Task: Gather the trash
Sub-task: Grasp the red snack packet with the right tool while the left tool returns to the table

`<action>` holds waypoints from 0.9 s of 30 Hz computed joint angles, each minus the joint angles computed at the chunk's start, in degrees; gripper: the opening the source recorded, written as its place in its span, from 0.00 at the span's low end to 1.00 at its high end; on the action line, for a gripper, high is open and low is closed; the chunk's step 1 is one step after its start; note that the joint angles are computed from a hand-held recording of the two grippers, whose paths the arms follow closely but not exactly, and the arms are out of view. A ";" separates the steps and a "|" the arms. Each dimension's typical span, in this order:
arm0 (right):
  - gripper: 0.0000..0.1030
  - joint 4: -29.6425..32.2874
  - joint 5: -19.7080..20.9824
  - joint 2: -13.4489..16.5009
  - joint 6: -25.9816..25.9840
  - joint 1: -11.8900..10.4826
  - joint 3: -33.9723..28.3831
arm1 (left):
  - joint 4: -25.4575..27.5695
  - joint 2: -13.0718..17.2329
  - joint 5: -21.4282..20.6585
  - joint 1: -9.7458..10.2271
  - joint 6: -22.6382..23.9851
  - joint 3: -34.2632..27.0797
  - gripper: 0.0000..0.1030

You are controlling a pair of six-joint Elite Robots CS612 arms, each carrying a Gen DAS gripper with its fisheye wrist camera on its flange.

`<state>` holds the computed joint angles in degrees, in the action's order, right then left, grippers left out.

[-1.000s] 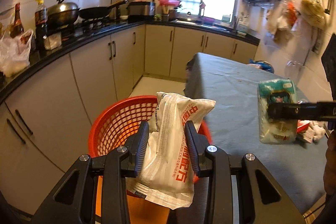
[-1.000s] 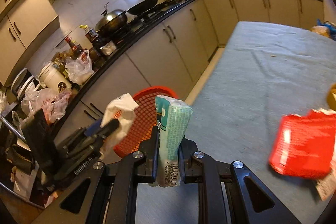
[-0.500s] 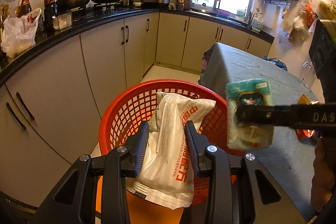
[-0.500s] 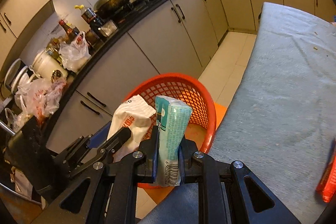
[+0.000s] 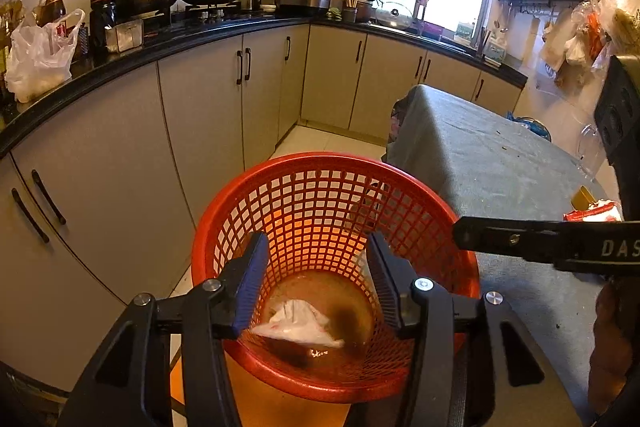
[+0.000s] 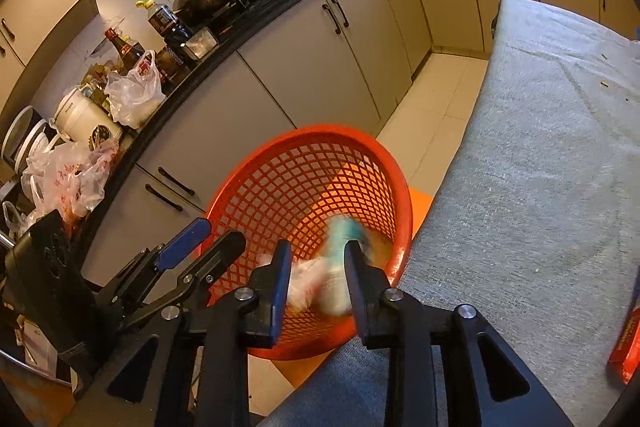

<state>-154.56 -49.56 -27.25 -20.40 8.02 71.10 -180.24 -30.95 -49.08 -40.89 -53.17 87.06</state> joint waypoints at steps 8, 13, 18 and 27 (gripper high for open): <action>0.29 -4.10 2.85 -1.99 1.76 -2.14 3.92 | -2.22 -0.79 0.26 -0.82 0.51 0.68 0.51; 0.29 -7.76 5.55 -3.82 2.19 -4.35 7.90 | -3.50 -0.77 0.39 -1.99 4.17 -0.76 0.53; 0.30 -11.29 8.04 -5.29 3.65 -7.17 11.01 | -4.17 0.07 -1.85 -3.00 8.72 -3.89 0.58; 0.50 -21.72 9.01 -6.26 13.68 -13.99 13.51 | 0.10 2.91 -6.30 -4.49 14.63 -11.50 0.60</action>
<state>-176.28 -40.55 -33.51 -6.72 -5.97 84.61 -180.14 -28.04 -55.38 -45.38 -38.54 75.56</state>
